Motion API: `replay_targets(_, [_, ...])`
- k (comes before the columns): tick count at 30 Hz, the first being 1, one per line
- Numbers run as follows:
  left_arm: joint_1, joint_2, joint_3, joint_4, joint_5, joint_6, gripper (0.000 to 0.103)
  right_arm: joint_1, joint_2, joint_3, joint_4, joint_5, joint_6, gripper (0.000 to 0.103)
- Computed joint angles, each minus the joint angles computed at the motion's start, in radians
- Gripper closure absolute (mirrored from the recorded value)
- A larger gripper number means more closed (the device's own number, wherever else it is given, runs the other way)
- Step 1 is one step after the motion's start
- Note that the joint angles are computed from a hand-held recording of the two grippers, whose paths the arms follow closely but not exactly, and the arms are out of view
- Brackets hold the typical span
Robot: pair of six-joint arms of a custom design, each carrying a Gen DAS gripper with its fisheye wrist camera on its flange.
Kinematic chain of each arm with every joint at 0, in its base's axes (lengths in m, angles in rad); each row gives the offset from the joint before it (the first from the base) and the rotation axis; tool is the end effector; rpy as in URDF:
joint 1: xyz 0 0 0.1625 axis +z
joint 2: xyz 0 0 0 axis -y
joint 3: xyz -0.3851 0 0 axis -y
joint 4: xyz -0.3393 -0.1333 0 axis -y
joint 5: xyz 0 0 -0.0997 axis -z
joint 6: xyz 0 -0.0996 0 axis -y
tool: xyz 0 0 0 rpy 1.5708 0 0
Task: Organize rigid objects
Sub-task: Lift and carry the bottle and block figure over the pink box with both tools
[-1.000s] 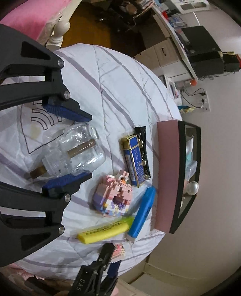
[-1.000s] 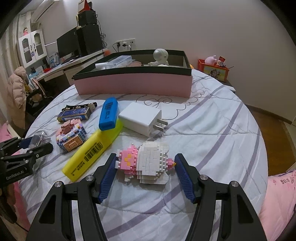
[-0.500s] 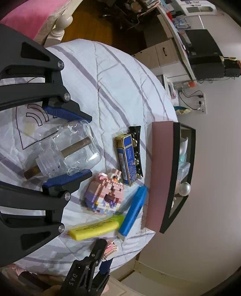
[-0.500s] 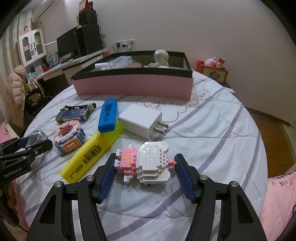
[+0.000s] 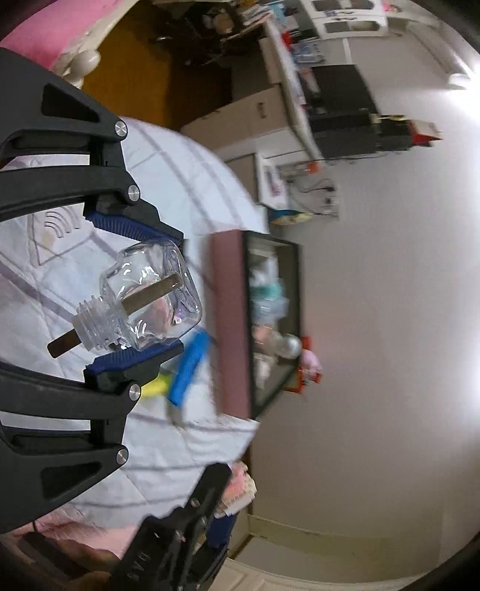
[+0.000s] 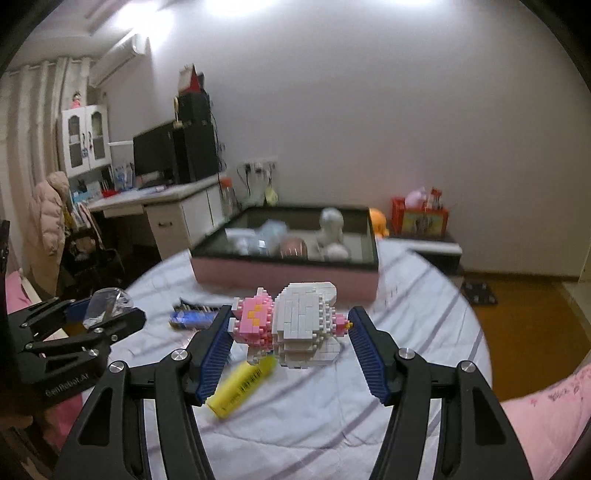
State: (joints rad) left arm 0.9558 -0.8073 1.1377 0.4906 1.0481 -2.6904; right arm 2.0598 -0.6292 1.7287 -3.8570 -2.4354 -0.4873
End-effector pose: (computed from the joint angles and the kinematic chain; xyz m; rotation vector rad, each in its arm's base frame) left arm -0.1812 -0.5737 0.1995 1.0433 2.2855 -1.0346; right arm 0.3151 -0.4697 0.1550 0.3792 -2.0098 1.3178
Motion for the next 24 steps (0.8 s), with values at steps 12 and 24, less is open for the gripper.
replay_targets(12, [-0.09,-0.15,0.123,-0.143,0.042,0.031,0.05,0.093,0.038,-0.1,-0.147,0.011,-0.166,0.039])
replay_targets(24, [-0.112,-0.139,0.091,-0.192,0.034,0.087,0.05,0.102,0.046,-0.156,-0.157,0.017,-0.218,0.039])
